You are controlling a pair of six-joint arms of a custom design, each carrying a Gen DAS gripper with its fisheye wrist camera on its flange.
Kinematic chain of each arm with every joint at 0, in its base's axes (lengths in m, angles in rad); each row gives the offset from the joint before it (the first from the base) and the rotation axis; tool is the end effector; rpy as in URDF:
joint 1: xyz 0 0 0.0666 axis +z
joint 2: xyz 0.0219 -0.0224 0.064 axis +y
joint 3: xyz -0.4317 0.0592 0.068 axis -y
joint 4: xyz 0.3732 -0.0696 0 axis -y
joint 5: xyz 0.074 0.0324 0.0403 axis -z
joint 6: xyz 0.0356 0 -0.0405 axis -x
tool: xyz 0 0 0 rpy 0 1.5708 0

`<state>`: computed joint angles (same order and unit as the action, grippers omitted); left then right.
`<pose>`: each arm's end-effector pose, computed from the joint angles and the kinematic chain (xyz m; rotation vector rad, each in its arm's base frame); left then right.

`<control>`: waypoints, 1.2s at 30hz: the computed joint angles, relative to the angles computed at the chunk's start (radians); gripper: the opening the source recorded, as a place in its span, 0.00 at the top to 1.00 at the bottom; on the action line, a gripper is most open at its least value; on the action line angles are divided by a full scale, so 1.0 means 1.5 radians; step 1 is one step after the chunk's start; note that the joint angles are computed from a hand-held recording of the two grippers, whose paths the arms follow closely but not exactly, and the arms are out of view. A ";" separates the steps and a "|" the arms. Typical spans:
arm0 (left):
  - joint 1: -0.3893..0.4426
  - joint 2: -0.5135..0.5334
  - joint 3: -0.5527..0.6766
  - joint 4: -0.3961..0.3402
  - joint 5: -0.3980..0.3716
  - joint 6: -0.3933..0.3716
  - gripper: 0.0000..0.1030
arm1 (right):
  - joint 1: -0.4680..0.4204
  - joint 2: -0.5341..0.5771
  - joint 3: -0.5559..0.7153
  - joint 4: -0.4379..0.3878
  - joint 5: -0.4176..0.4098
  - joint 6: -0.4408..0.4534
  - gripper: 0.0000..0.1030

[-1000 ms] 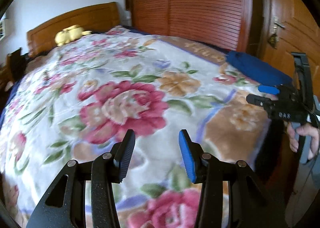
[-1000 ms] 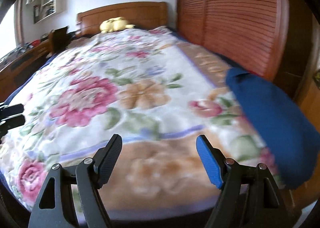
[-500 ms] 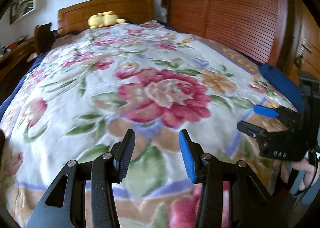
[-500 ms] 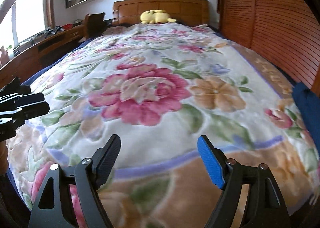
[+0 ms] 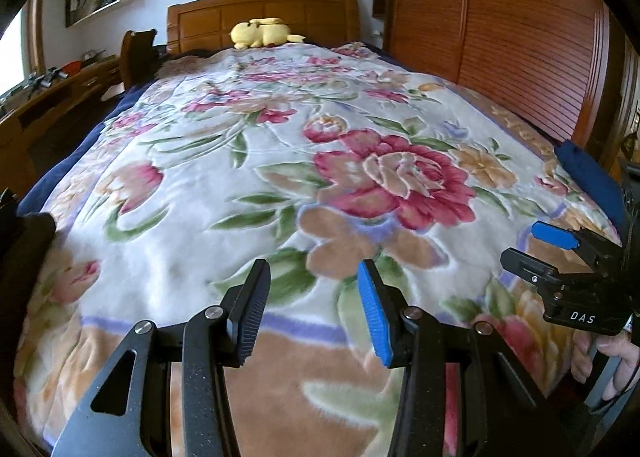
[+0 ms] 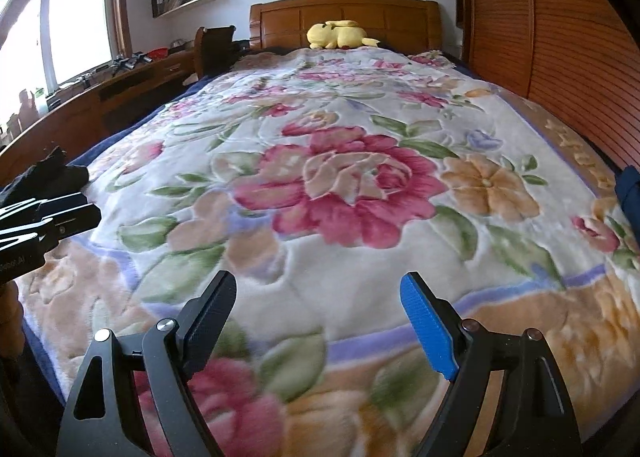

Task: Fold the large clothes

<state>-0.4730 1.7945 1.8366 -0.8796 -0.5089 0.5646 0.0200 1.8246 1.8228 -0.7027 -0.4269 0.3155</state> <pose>0.5659 -0.2706 0.4740 -0.3300 2.2541 0.0804 0.6498 0.0273 0.4617 -0.5872 2.1412 0.3232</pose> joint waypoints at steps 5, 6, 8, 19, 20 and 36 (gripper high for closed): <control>-0.013 -0.036 -0.021 -0.006 -0.021 0.022 0.55 | -0.001 -0.036 -0.032 0.007 -0.015 -0.006 0.17; -0.015 -0.040 -0.022 -0.006 -0.024 0.023 0.55 | -0.001 -0.043 -0.035 0.008 -0.019 -0.008 0.17; -0.023 -0.053 -0.024 -0.009 -0.041 0.027 0.55 | -0.001 -0.059 -0.048 0.013 -0.025 -0.010 0.17; -0.055 -0.090 0.004 -0.030 -0.107 0.021 0.55 | -0.011 -0.144 -0.113 0.081 -0.055 -0.026 0.17; -0.058 -0.092 0.006 -0.029 -0.111 0.020 0.55 | -0.013 -0.150 -0.118 0.086 -0.058 -0.030 0.17; -0.103 -0.129 0.017 0.005 -0.177 -0.019 0.55 | -0.038 -0.226 -0.202 0.204 -0.099 -0.089 0.17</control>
<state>-0.6273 1.6004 1.8627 -0.8720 -0.7751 0.5361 -0.0368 1.4852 1.5200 -0.3962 -0.5753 0.1821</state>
